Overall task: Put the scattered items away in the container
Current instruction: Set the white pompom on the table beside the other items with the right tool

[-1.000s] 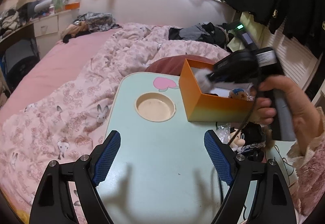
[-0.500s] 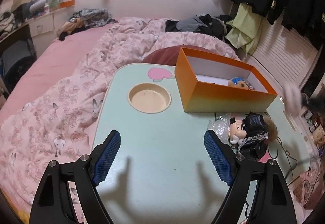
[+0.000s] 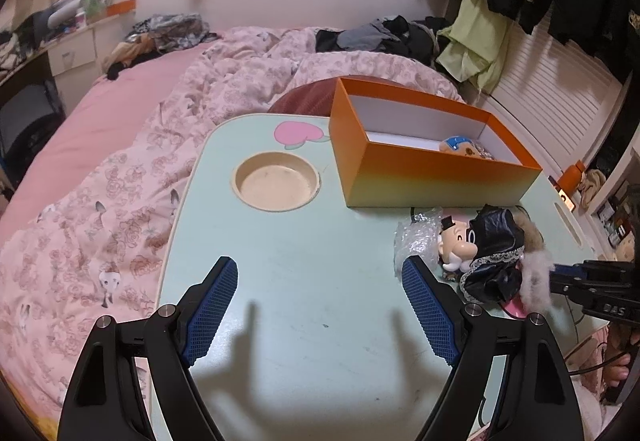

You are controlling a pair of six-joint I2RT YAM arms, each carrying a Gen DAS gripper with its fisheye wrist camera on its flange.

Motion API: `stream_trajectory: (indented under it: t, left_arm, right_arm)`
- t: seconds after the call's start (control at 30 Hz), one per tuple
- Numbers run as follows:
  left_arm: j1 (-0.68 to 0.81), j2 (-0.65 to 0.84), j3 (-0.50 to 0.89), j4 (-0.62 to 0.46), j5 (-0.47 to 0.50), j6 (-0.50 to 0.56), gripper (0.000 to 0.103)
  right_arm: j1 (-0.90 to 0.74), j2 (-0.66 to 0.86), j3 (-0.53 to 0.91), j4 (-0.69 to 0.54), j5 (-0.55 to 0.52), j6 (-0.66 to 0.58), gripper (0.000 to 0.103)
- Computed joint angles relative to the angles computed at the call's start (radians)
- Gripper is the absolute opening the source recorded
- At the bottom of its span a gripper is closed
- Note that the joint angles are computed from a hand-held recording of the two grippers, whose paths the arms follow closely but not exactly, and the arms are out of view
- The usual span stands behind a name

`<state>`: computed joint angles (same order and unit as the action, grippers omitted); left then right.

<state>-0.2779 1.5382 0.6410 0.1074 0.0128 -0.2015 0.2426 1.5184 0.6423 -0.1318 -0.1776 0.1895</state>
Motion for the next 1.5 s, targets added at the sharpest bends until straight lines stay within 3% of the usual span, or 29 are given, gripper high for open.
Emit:
stream_trajectory:
  t: [0.07,0.17,0.3,0.47,0.57,0.6,0.67,0.7,0.77,0.8,0.87,0.93,1.0,1.03,1.1,1.13,1.17,1.2,1.27,1.4,1.5]
  left_arm:
    - [0.000,0.002,-0.001,0.003,-0.002,-0.002,0.084]
    - [0.003,0.006,0.002,0.000,0.003,-0.004,0.084]
    - [-0.003,0.012,0.007,-0.005,0.000,-0.001,0.084]
    - [-0.012,0.017,0.009,-0.010,-0.003,0.001,0.084]
    - [-0.014,0.014,0.009,-0.013,-0.001,-0.001,0.084]
    - [-0.013,0.012,0.008,-0.013,-0.001,-0.002,0.084]
    - [-0.015,0.013,0.008,-0.011,-0.008,-0.005,0.084]
    - [-0.016,0.011,0.008,-0.012,-0.009,-0.007,0.084]
    - [-0.013,0.007,0.007,-0.013,-0.003,-0.009,0.084]
    - [-0.011,0.005,0.007,-0.013,-0.001,-0.009,0.084]
    - [-0.012,0.006,0.008,-0.015,-0.006,-0.008,0.084]
    - [-0.012,0.006,0.008,-0.017,-0.002,-0.009,0.084]
    - [-0.011,0.005,0.011,-0.023,0.000,-0.007,0.084]
    - [-0.013,0.005,0.011,-0.024,-0.002,-0.007,0.084]
    - [-0.015,0.004,0.011,-0.025,0.000,-0.004,0.084]
    - [-0.016,0.003,0.011,-0.027,0.002,-0.003,0.084]
    - [-0.017,0.001,0.011,-0.029,0.003,-0.003,0.084]
    - [-0.018,-0.001,0.009,-0.028,0.003,-0.003,0.084]
    - [-0.020,-0.008,0.006,-0.026,0.003,-0.001,0.084]
    - [-0.015,-0.023,0.011,-0.032,0.014,-0.011,0.084]
    - [-0.015,-0.051,0.039,-0.049,0.033,-0.010,0.084]
  right_arm:
    - [0.006,-0.035,-0.025,0.014,-0.010,0.004,0.027]
    - [0.007,-0.119,-0.086,0.041,-0.020,0.008,0.049]
    - [0.024,-0.237,-0.178,0.122,0.061,0.022,0.072]
    - [0.023,-0.190,-0.141,0.073,0.071,0.021,0.072]
    - [0.090,-0.082,-0.035,-0.067,0.216,-0.004,0.072]
    - [0.092,-0.067,-0.014,-0.091,0.202,-0.013,0.072]
    - [0.018,-0.079,-0.022,-0.071,0.000,-0.021,0.072]
    - [0.012,-0.061,0.003,-0.103,0.003,-0.005,0.072]
    - [0.095,-0.023,0.071,-0.192,0.244,0.010,0.072]
    - [0.097,-0.039,0.063,-0.178,0.238,-0.003,0.072]
    - [0.035,-0.083,0.037,-0.153,0.081,0.005,0.072]
    - [0.055,-0.095,0.042,-0.180,0.164,0.015,0.072]
    - [0.017,-0.100,0.035,-0.177,0.028,-0.028,0.072]
    - [0.007,-0.106,0.028,-0.178,0.031,0.000,0.072]
    - [0.089,-0.109,0.033,-0.205,0.282,0.033,0.072]
    - [0.082,-0.119,0.026,-0.196,0.247,0.000,0.072]
    - [0.025,-0.130,0.014,-0.180,0.073,-0.004,0.072]
    - [-0.019,-0.131,0.009,-0.178,0.000,0.011,0.072]
    - [0.016,-0.154,-0.002,-0.159,0.126,0.037,0.072]
    - [-0.069,-0.211,-0.059,-0.091,0.000,0.059,0.072]
    - [-0.023,-0.269,-0.135,0.007,0.166,0.059,0.072]
